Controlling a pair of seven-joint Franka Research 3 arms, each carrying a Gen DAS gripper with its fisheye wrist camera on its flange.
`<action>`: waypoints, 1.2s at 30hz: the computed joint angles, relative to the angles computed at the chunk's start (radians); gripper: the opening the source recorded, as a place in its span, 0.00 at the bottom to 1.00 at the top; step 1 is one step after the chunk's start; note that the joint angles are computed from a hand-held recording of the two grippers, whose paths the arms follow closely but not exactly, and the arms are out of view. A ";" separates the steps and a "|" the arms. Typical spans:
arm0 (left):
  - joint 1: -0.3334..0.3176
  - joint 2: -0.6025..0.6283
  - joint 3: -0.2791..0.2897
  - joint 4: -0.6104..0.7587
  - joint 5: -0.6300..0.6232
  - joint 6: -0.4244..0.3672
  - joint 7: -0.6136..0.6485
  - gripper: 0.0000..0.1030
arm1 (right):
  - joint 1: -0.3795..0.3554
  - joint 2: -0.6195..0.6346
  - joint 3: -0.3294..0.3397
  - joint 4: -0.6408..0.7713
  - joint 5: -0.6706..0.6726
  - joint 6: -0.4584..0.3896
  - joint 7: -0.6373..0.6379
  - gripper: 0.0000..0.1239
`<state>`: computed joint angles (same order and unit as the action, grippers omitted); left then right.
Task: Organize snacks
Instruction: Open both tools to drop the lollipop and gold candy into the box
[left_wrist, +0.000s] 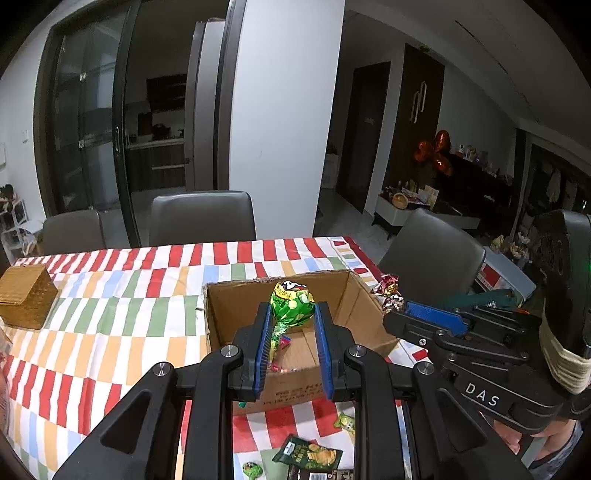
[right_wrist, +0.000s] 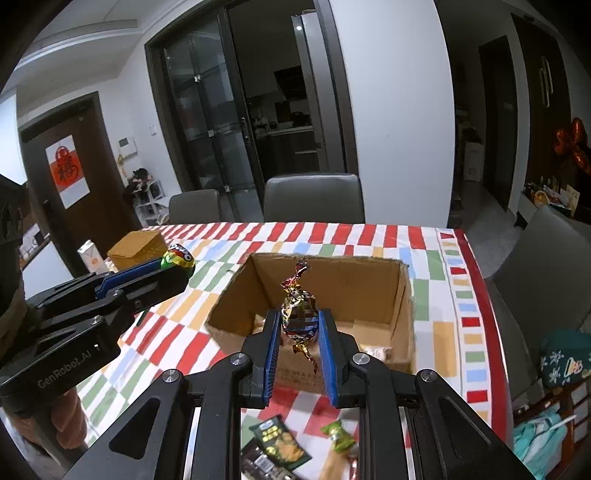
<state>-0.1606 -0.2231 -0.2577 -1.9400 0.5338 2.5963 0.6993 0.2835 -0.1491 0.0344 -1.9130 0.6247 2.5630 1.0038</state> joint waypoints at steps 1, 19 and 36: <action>-0.002 0.012 0.006 0.011 -0.013 -0.004 0.012 0.23 | -0.003 0.015 0.003 0.017 -0.017 0.001 0.012 0.18; -0.018 0.219 0.049 0.205 -0.045 -0.148 0.110 0.25 | -0.031 0.205 0.023 0.205 -0.201 -0.042 0.200 0.18; -0.034 0.046 0.008 0.044 0.056 -0.203 0.035 0.42 | -0.017 0.064 0.022 0.031 -0.185 0.007 0.118 0.34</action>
<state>-0.1946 -0.1771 -0.2496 -1.8962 0.5897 2.3933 0.7347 0.2666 -0.0855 0.0564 -1.8824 0.4398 2.5701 1.1222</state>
